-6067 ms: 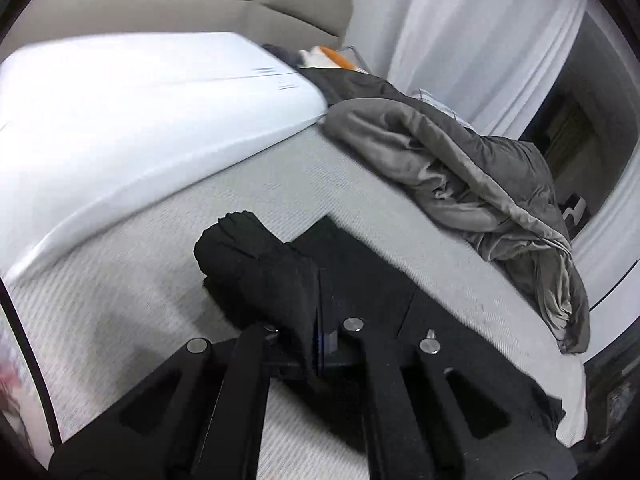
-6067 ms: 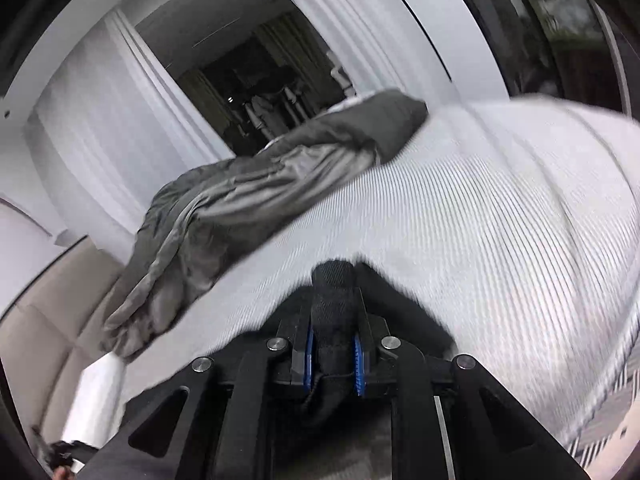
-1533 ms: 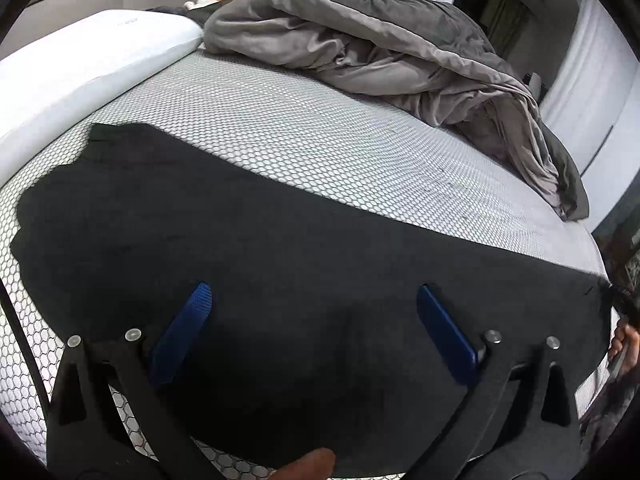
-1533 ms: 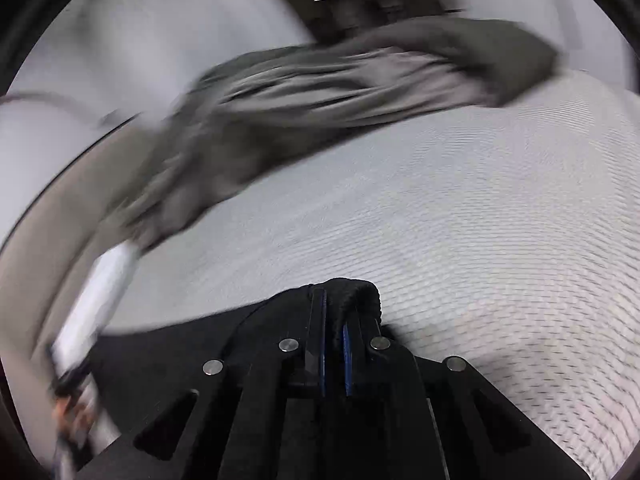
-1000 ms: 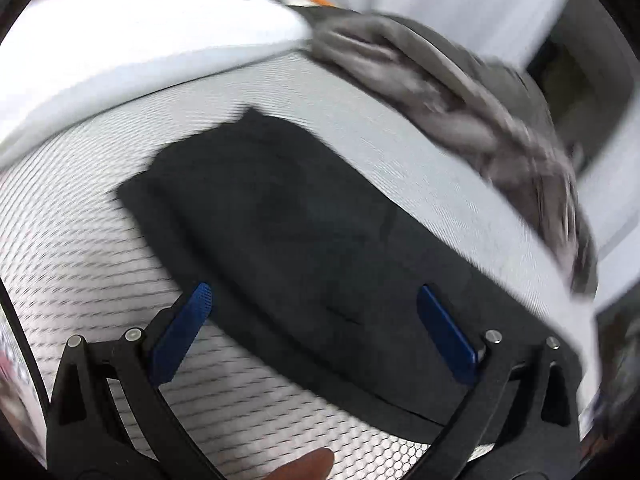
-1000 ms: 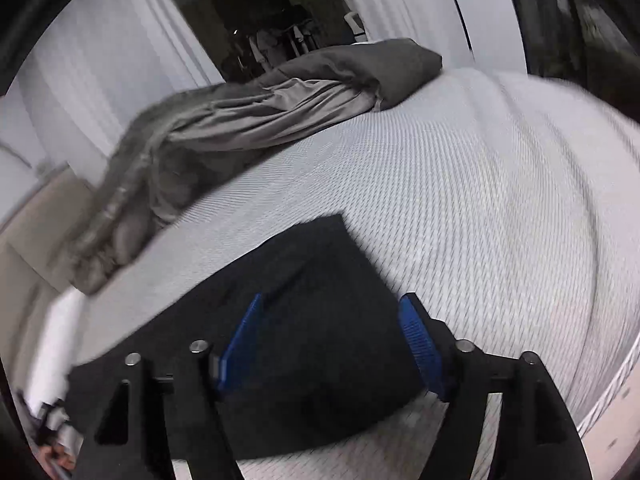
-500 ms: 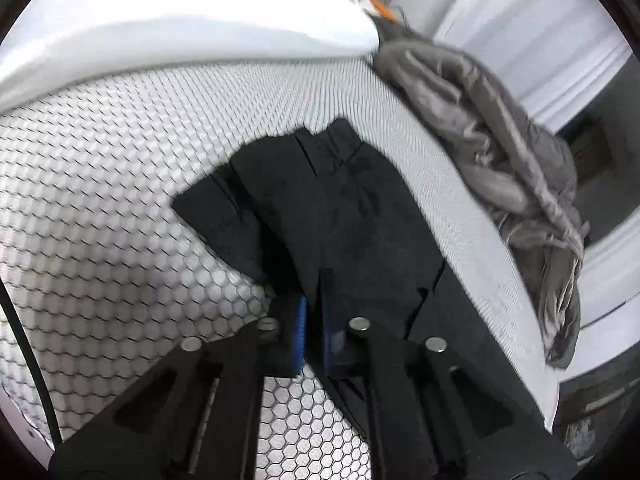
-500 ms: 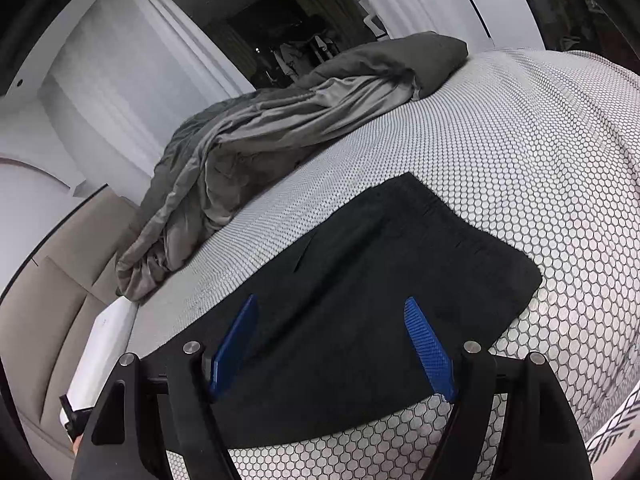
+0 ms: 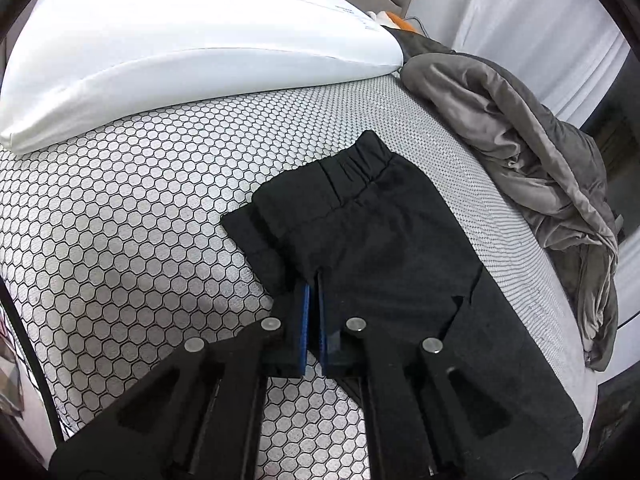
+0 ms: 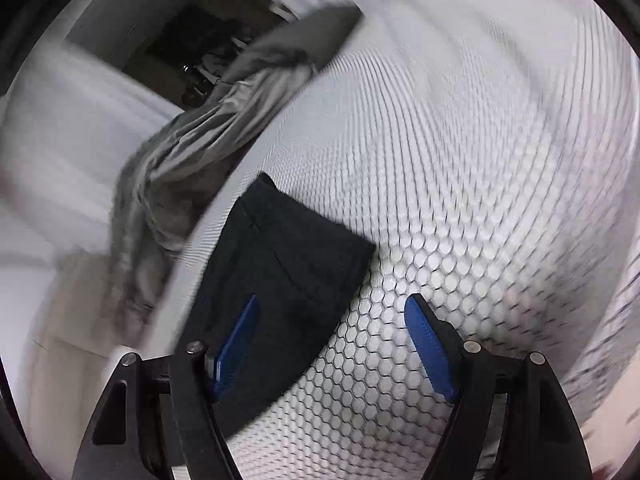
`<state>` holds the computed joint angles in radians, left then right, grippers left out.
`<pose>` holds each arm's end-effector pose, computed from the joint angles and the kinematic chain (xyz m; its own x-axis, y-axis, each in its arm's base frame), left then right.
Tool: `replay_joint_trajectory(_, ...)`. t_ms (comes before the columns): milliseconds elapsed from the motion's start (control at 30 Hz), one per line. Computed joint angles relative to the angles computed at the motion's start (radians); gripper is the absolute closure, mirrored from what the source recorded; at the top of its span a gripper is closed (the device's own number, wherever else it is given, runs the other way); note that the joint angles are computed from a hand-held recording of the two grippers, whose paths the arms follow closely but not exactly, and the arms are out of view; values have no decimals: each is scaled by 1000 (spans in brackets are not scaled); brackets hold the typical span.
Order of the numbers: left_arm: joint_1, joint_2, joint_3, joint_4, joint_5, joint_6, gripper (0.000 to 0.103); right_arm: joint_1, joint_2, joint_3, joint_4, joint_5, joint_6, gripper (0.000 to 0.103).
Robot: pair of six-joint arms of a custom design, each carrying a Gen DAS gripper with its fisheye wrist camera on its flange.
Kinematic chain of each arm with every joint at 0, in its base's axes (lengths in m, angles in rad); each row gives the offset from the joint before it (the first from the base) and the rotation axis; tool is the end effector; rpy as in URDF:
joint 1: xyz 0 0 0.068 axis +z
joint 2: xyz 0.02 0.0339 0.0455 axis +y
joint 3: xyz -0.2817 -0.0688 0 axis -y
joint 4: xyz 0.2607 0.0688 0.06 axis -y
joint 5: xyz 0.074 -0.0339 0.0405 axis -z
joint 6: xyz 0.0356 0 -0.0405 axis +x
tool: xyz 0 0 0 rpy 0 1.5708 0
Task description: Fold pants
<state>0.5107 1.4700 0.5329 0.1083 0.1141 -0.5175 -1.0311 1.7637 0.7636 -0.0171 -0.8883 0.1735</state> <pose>0.2360 0.1276 0.1386 -0.3518 -0.7605 -0.5458 -0.6818 0.6077 -0.4072 0.1861 -0.2569 0.1210 -0.3733 0.8351 -0.4039 0.4019 0.5380 0.7409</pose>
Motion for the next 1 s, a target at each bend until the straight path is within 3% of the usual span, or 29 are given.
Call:
replay_joint_trajectory(100,-14,-14,-7,-6,-15,-12,102,24,79,31,95,-63,83,50)
replay_joint_trajectory(167,-19,-22,-12,-10,-21,-12,102,59,77,41,98,-5,73,82)
replay_joint_trajectory(200,-22,-24,-15,-7,-23,-10,102,77,61,39,100,21,49,89)
replay_joint_trajectory(333,-20,-27,-19,-12,-15,1,102,56,-25,2,104,63,19,91)
replay_joint_trajectory(433,-18,-13,-1,-45,-13,7,100,122,-31,22,21,333,-74,56)
replay_joint_trajectory(533,-17,-47,1,-93,-27,0,94,134,-98,-27,74,386,-121,51)
replay_joint_trajectory(600,-45,-135,-17,-138,-93,7,89,139,-204,-96,128,440,-109,47)
replay_joint_trajectory(700,-157,-269,-39,-183,-200,43,60,192,-387,-204,183,459,-145,28)
replay_joint_trajectory(733,-218,-294,-41,-188,-225,58,45,214,-425,-222,180,454,-154,19)
replay_joint_trajectory(767,-293,-304,-37,-188,-256,76,37,253,-459,-236,172,435,-173,9)
replay_joint_trajectory(800,-379,-301,-35,-174,-291,90,34,309,-478,-240,153,409,-199,5)
replay_joint_trajectory(867,-536,-246,-20,-131,-334,108,19,452,-477,-233,113,424,-249,3)
replay_joint_trajectory(1000,-775,-36,49,0,-252,95,1,714,-404,-192,77,530,-244,3)
